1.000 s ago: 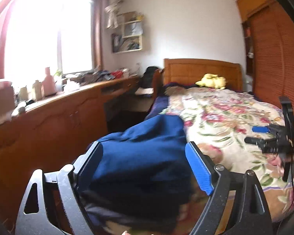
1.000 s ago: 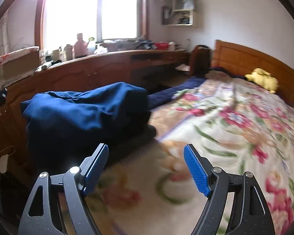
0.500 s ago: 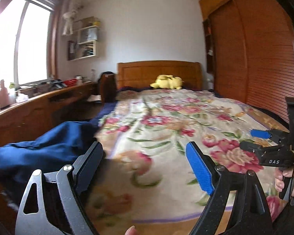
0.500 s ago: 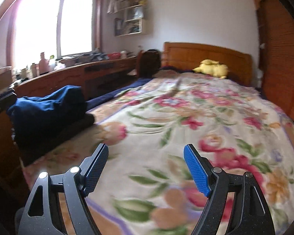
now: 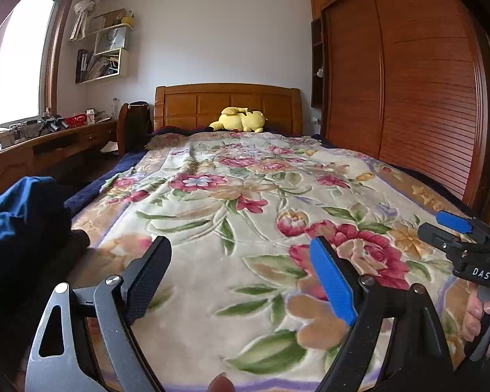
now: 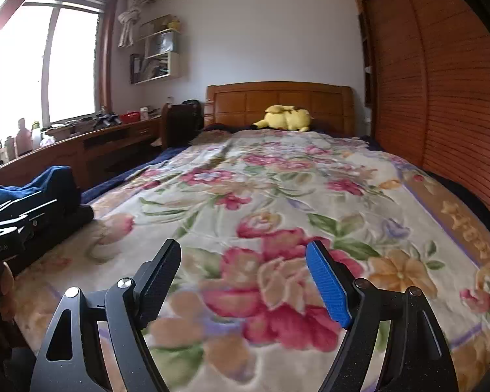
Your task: Fold large clothes
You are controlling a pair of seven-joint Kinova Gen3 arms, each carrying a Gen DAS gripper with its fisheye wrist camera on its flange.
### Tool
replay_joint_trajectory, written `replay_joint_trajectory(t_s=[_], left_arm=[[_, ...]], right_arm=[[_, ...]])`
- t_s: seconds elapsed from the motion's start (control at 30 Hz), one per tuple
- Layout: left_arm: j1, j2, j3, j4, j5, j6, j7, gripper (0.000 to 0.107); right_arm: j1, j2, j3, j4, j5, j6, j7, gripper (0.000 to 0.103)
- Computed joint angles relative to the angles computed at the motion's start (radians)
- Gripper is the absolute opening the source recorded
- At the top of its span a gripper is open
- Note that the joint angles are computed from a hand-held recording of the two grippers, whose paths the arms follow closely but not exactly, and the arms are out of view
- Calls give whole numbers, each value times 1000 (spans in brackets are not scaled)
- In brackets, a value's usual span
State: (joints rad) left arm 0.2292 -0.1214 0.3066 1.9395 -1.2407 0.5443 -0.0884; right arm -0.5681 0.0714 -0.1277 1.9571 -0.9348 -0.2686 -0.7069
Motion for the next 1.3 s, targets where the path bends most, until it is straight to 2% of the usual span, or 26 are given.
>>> replay_joint_trajectory(t_s=[0.1,0.27,0.37,0.53,0.8,1.3], left_arm=[[8,28,7,7,-32,9,49,87],[45,68,-28,20,-80,-2,114,87],[66,80,-44,30,-110,8,158,87],[91,91,-65,30,-104,9,150,87],[115,98,-72,37,-131,19,171,87],[135,104,-77,37,-141,45,181,87]], right_arm=[[0,12,-11,27,39,-53,-55,81],[-27,40,-27,73,58,-172,-102,81],[-39,42,-27,90,57,-195,-100,81],[-57,50,-37,99,38,-249,-85,81],[-31,60,-22,102,127,-220,-166,81],[5,45,-5,110,233,-166,-243,81]])
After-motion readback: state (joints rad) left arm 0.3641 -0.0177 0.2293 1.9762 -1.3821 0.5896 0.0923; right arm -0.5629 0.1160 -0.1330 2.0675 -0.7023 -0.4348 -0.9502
